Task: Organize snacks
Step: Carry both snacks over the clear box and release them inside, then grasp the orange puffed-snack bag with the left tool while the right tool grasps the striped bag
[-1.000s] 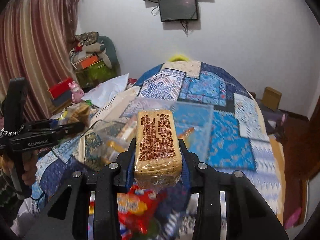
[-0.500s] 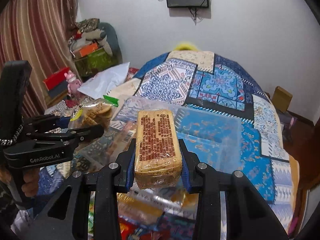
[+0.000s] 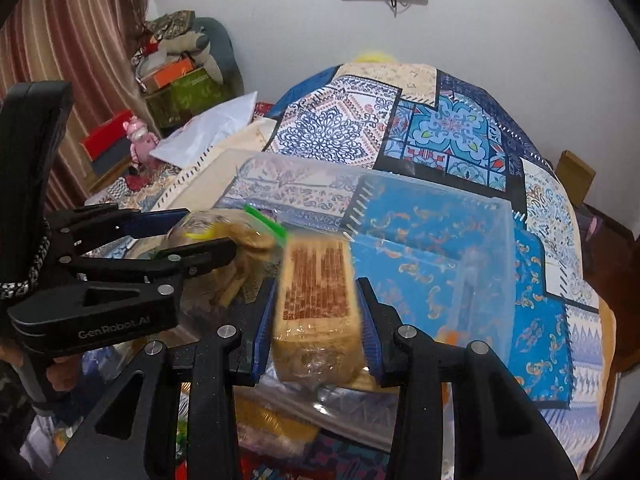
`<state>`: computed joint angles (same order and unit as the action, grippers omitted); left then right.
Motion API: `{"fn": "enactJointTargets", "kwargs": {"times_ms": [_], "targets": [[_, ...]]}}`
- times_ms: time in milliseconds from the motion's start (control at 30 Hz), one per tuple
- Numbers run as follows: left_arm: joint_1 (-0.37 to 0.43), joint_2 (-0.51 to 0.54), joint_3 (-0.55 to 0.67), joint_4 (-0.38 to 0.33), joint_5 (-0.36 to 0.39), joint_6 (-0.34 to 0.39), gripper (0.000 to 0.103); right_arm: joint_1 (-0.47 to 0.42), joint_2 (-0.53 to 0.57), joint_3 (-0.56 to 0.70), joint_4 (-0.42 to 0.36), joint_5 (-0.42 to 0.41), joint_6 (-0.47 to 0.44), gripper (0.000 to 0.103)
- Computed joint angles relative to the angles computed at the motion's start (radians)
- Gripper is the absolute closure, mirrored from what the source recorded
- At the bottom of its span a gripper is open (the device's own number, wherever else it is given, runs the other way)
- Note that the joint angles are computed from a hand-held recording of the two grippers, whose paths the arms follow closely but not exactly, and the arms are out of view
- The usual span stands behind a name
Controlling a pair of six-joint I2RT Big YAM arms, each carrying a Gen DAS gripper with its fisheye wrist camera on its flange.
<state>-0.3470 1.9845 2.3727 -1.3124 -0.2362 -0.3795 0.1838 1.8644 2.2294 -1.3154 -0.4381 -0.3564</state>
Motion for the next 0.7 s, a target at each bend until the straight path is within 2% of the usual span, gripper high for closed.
{"fn": "enactJointTargets", "kwargs": {"times_ms": [167, 300, 367, 433, 567, 700], "targets": [[-0.009, -0.039, -0.017, 0.009, -0.018, -0.003, 0.047, -0.014, -0.021, 0.012, -0.009, -0.035, 0.01, 0.066], [-0.022, -0.109, -0.074, 0.029, -0.05, -0.008, 0.044, -0.028, -0.075, -0.018, -0.001, -0.056, 0.005, 0.066], [-0.03, -0.164, -0.134, 0.056, -0.063, -0.015, 0.036, -0.037, -0.107, -0.046, 0.01, -0.066, 0.002, 0.065], [-0.043, -0.211, -0.188, 0.07, -0.082, -0.016, 0.035, -0.05, -0.157, -0.096, 0.028, -0.082, 0.007, 0.064], [-0.078, -0.316, -0.326, 0.089, -0.121, -0.037, 0.03, -0.072, -0.253, -0.211, 0.074, -0.083, 0.013, 0.053], [-0.115, -0.401, -0.454, 0.08, -0.147, -0.076, 0.029, -0.091, -0.333, -0.314, 0.085, -0.078, 0.001, 0.052]]}}
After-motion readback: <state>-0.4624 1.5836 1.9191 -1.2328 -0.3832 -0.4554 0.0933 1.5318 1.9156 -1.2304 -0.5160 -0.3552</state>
